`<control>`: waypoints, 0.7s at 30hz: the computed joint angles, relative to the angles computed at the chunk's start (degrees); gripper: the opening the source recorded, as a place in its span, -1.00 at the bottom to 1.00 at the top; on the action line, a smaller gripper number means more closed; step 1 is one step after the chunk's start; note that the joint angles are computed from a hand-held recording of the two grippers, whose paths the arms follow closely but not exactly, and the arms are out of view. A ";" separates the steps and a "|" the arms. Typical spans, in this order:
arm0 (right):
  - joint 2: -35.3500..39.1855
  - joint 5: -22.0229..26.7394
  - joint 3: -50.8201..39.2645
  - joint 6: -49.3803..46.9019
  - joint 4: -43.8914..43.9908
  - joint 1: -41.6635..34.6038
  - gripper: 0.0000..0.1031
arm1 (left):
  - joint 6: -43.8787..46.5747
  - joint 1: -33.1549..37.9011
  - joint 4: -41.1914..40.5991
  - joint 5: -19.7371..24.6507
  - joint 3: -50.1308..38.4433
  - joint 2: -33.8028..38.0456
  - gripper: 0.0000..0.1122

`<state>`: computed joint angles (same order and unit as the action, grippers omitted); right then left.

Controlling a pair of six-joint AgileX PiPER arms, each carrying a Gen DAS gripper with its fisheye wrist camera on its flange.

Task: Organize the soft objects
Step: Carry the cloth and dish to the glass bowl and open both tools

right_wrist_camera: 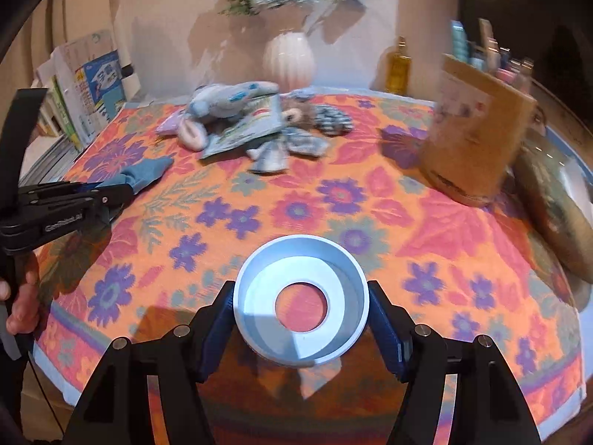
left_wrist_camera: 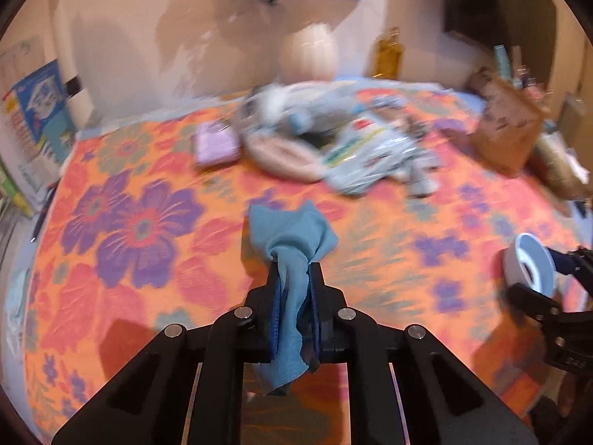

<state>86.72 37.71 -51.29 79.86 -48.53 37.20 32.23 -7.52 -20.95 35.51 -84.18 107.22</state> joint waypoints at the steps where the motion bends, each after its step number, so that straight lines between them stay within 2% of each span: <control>1: -1.64 0.05 1.48 0.81 -0.33 -0.42 0.29 | 0.47 -0.97 -0.88 0.60 -0.28 -0.59 -0.82; 7: -13.73 4.77 8.27 2.54 -1.13 -2.96 0.29 | 1.95 -8.09 -5.68 5.29 -4.95 -1.95 -0.82; 14: -29.60 9.36 13.03 -2.92 0.99 -10.51 0.29 | 2.71 -18.21 -9.03 9.71 -13.04 -1.30 -0.82; 19: -39.26 9.67 14.31 -11.18 5.10 -20.51 0.29 | 0.40 -26.17 -7.34 13.41 -25.06 3.71 -0.82; 21: -41.55 8.07 14.03 -17.32 8.46 -27.02 0.29 | -2.28 -29.02 -5.88 16.51 -34.46 8.49 -0.82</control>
